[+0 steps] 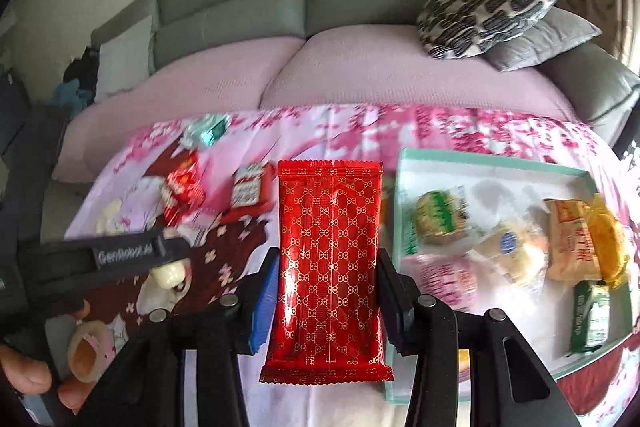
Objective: Organize snacks
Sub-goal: 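Carry the pudding cup and red bar over the teal-rimmed tray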
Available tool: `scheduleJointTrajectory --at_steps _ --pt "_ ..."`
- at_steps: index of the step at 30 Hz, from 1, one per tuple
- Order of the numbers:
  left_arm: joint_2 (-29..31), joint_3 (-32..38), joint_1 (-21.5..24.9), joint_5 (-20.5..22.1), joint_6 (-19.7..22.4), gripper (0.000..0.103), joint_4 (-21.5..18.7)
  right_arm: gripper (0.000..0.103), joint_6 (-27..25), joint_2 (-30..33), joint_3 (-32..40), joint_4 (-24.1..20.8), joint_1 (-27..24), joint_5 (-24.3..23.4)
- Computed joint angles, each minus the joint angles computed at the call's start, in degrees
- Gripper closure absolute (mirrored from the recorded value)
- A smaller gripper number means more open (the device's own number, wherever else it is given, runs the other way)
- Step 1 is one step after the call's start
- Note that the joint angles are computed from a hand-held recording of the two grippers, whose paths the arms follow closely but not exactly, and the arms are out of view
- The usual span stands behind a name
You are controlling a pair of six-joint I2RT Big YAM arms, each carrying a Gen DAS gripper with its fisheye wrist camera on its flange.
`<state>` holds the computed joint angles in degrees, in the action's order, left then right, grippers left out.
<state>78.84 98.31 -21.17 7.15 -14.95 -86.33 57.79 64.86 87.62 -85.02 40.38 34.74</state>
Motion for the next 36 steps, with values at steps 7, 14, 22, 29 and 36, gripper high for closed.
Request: scheduleJointTrajectory --at_steps 7,14,22,29,36 --pt "0.27 1.37 -3.36 -0.23 1.03 0.058 -0.49 0.055 4.70 -6.20 -2.31 -3.83 -4.99 2.80" --pt "1.58 4.16 -8.43 -1.22 2.38 0.058 -1.35 0.055 5.92 -11.92 -4.07 -7.19 -12.66 3.54" --pt "5.34 10.85 -15.54 -1.86 3.60 0.058 -2.04 0.055 2.17 -17.06 -7.31 -6.05 -22.56 0.02" --pt "11.45 18.53 -21.55 -2.14 4.81 0.058 -3.43 0.055 -1.66 -18.64 -9.84 -2.89 -27.29 -3.94" --pt "16.80 23.43 -25.23 -3.56 5.27 0.058 -5.22 0.055 -3.29 -18.20 -11.76 -0.70 -28.38 -6.73"
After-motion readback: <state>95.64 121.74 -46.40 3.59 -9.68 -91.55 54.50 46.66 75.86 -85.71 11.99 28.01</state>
